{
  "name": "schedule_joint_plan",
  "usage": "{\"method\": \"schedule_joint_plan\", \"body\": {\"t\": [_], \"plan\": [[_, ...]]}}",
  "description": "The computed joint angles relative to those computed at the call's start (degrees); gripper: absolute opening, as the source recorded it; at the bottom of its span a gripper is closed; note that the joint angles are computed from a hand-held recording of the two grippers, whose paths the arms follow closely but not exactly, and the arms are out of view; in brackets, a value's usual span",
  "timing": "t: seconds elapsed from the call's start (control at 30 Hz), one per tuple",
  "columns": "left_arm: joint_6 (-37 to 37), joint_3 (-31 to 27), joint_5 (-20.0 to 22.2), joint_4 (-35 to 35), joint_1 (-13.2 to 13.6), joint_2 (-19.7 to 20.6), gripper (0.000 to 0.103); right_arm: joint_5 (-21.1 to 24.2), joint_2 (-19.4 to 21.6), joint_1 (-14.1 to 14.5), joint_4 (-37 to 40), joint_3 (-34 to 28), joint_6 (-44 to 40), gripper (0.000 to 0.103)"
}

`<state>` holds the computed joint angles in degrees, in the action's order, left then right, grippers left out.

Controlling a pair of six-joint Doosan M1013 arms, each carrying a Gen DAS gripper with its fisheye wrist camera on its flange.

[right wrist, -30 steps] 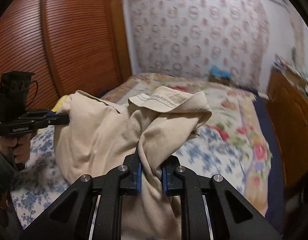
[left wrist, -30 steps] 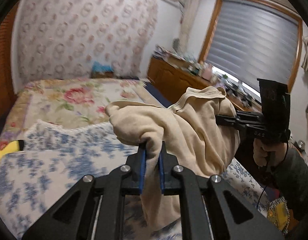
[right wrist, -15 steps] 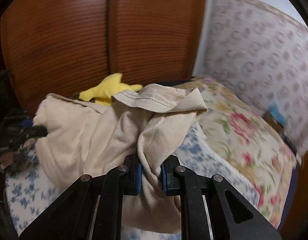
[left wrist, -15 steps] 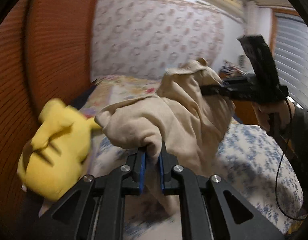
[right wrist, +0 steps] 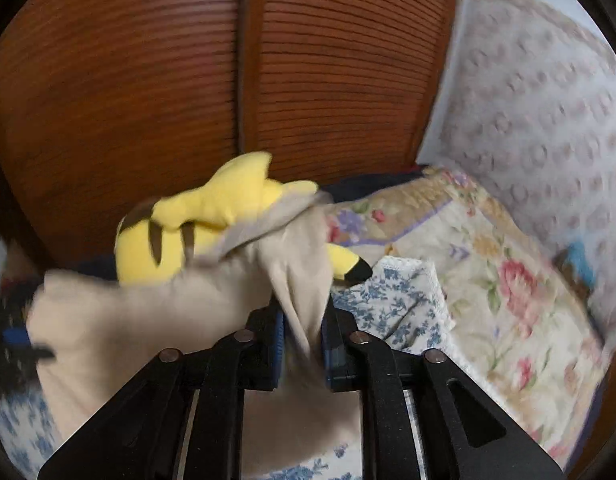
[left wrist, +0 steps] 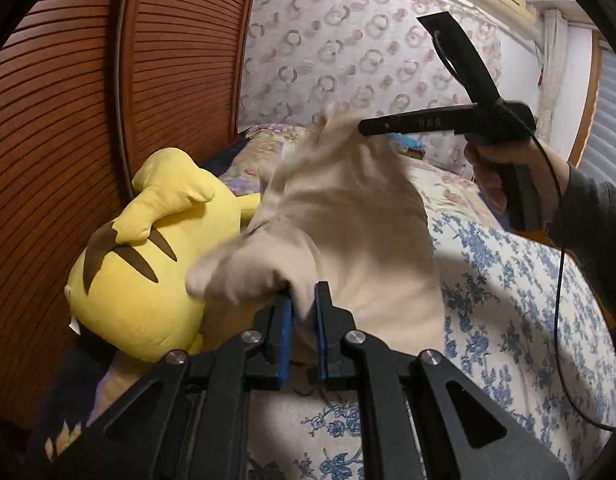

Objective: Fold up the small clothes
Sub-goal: 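Lay the folded shirt beside the yellow plush and open both grippers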

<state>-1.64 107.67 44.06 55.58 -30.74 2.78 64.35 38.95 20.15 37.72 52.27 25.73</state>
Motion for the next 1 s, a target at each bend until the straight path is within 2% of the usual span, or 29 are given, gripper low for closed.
{"method": "schedule_joint_plan", "body": {"t": [0.07,0.27,0.43,0.63,0.77,1.0], "plan": [[0.4,0.0,-0.4,-0.2,-0.1,-0.3,0.008,-1.1,0.2,-0.4,-0.6,-0.2,3.2,0.037],[2.8,-1.3,1.7,-0.8,-0.7,-0.3,0.015,-2.0,-1.4,-2.6,0.5,3.1,4.1,0.045],[3.1,-2.3,3.5,1.4,-2.5,-0.6,0.021,-5.4,-5.6,-5.0,3.5,10.1,2.3,0.046],[4.7,-4.5,6.1,1.8,-4.5,0.2,0.024,-9.4,-11.9,-8.3,7.9,19.6,-1.2,0.047],[5.8,-6.2,7.1,2.7,-6.2,1.2,0.024,-12.8,-16.5,-10.6,10.8,26.2,-3.9,0.061],[8.6,-9.4,7.8,2.8,-9.0,3.6,0.024,-15.8,-22.3,-15.1,14.8,34.1,-4.7,0.067]]}}
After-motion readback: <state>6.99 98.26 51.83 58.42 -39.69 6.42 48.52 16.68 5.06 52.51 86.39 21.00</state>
